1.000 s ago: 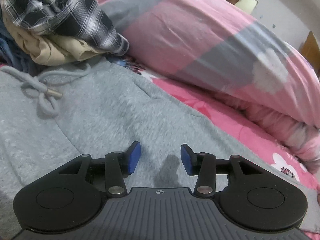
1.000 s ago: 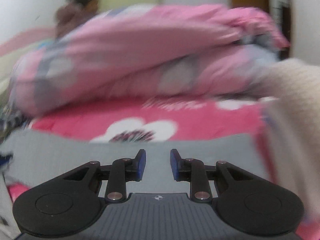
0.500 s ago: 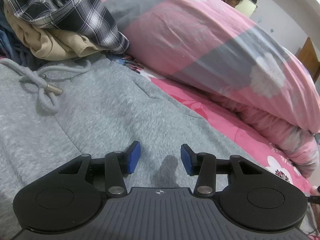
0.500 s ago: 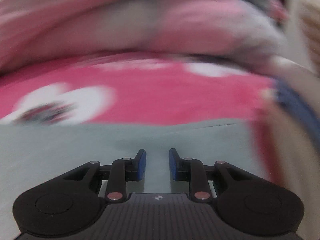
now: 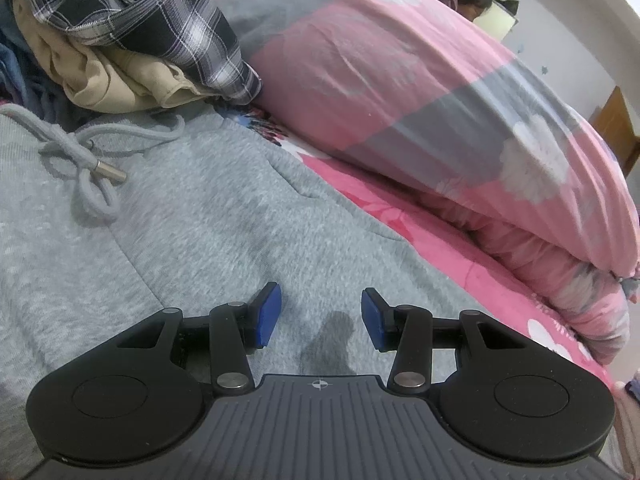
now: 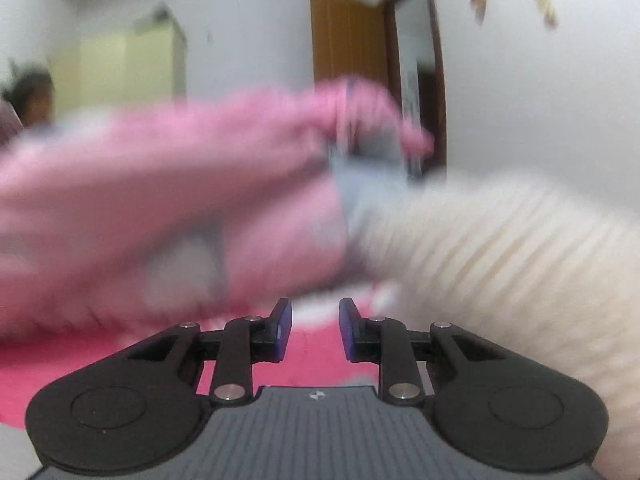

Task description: Fold clothes

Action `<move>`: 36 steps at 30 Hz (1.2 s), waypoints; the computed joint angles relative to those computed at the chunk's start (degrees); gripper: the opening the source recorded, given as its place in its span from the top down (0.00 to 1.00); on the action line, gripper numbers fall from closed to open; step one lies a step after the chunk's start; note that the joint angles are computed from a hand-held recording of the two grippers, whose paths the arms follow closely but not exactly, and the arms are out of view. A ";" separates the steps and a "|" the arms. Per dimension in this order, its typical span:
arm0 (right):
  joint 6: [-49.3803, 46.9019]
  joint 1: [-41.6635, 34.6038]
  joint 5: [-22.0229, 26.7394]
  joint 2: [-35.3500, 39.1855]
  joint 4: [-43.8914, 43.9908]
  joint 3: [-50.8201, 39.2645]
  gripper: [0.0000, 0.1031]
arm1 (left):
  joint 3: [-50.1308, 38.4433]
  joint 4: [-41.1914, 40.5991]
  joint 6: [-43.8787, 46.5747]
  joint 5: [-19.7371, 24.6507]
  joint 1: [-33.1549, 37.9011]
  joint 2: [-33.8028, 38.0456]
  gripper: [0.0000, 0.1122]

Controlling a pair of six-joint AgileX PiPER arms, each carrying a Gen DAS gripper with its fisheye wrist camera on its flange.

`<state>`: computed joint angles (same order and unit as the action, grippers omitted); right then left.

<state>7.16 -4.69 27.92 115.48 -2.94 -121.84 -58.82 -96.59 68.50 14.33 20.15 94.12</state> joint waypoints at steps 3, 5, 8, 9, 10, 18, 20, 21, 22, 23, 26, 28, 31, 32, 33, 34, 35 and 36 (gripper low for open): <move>-8.83 -4.68 -2.74 -15.52 9.34 10.85 0.73 | 0.33 -1.46 1.28 0.42 0.22 -0.08 0.61; -15.57 -9.47 -0.31 -23.46 16.65 12.14 0.72 | 0.47 -2.47 2.01 0.91 0.48 -0.06 0.61; -26.70 -19.52 3.84 -30.52 27.33 8.98 0.62 | 0.50 -2.64 2.15 1.25 0.74 -0.01 0.61; -30.14 -22.93 5.66 -31.89 30.96 7.47 0.59 | 0.53 -2.64 2.24 1.37 0.86 -0.01 0.61; -33.07 -26.69 7.87 -32.83 34.47 5.29 0.59 | 0.56 -2.62 2.29 1.45 0.95 -0.03 0.61; -48.01 -38.69 21.41 -43.00 47.97 9.97 0.48 | 0.28 -2.32 1.71 1.86 1.19 0.19 0.61; -47.82 -28.30 18.73 -47.31 40.03 21.43 0.46 | 0.27 -2.35 1.66 1.81 1.13 0.19 0.61; -46.39 -22.57 16.07 -49.03 35.41 27.16 0.46 | 0.27 -2.35 1.66 1.81 1.13 0.19 0.61; -45.18 -16.84 13.62 -49.77 32.30 32.89 0.46 | 0.24 -2.36 1.64 1.87 1.16 0.23 0.61; -42.03 -11.11 11.85 -49.55 27.89 37.23 0.47 | 0.24 -2.36 1.64 1.87 1.16 0.23 0.61; -38.05 1.38 5.57 -43.57 22.89 45.64 0.48 | 0.18 -2.49 1.66 1.87 1.12 0.31 0.61; -40.80 6.01 2.74 -35.93 25.10 44.06 0.50 | 0.18 -2.56 1.70 1.86 1.11 0.34 0.61; -45.91 9.27 5.66 -20.46 30.32 31.85 0.61 | 0.18 -2.61 1.78 1.88 1.12 0.37 0.61; -45.01 10.67 5.14 -15.91 30.83 28.23 0.67 | 0.16 -2.57 1.76 1.88 1.12 0.37 0.61; -46.16 12.80 6.87 -13.66 30.00 26.67 0.70 | 0.18 -2.56 1.74 1.94 1.16 0.34 0.61; -46.45 14.27 7.88 -9.37 29.71 22.82 0.72 | 0.22 -2.58 1.75 1.93 1.17 0.30 0.61; -46.52 15.55 9.83 -4.57 29.25 17.75 0.75 | 0.26 -2.62 1.77 1.87 1.13 0.26 0.61; -46.61 16.48 11.92 -1.29 29.36 14.45 0.78 | 0.29 -2.66 1.80 1.84 1.11 0.23 0.61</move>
<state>-39.45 11.79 39.84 114.19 26.42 -107.39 -58.53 -99.25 70.31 16.17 21.26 94.35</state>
